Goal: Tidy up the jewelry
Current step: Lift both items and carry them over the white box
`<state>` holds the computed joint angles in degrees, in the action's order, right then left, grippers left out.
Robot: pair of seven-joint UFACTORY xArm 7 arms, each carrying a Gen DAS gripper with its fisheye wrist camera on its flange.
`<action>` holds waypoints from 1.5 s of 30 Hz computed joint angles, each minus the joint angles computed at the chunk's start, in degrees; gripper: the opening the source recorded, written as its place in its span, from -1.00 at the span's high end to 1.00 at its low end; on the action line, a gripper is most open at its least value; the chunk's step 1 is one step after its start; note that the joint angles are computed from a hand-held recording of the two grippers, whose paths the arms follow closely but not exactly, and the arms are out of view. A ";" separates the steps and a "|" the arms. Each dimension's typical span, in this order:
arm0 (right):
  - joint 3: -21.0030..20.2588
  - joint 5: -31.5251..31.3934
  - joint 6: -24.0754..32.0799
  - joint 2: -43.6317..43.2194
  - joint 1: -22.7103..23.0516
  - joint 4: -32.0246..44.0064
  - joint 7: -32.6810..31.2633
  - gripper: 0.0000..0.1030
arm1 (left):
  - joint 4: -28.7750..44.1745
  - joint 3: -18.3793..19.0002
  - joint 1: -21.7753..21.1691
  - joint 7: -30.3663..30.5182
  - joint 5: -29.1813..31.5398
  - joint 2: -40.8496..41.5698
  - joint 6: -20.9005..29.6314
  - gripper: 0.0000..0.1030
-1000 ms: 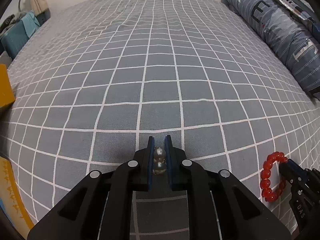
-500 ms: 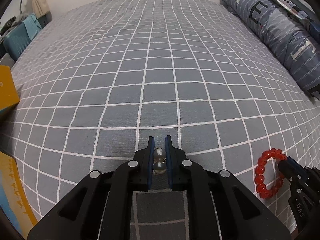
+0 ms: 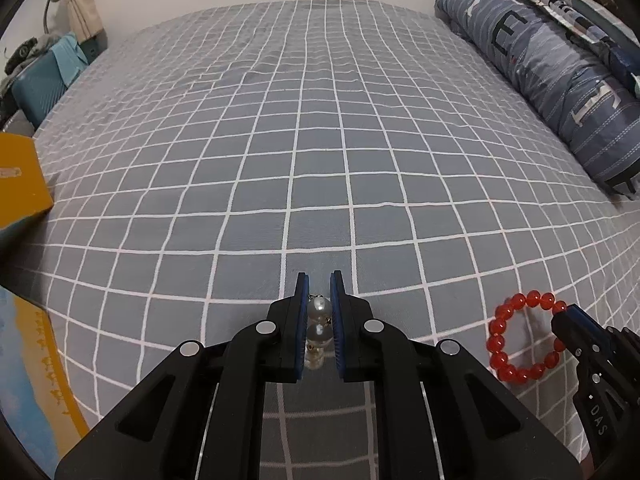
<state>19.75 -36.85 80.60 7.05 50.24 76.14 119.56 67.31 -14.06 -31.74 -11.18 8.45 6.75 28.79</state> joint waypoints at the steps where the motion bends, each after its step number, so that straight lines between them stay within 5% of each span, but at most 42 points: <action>1: 0.06 -0.20 0.28 0.25 0.11 0.49 -0.19 0.75 | -0.15 -0.02 0.09 0.23 -0.29 -0.40 0.25 0.80; 32: -6.01 -7.27 14.52 14.34 13.54 28.72 -8.78 0.75 | -10.59 1.32 6.03 7.41 -9.18 -21.81 6.72 0.80; 45: -14.19 -11.30 19.78 27.61 21.43 53.88 -21.57 0.75 | -13.94 7.24 8.09 16.06 -17.67 -32.75 10.71 0.80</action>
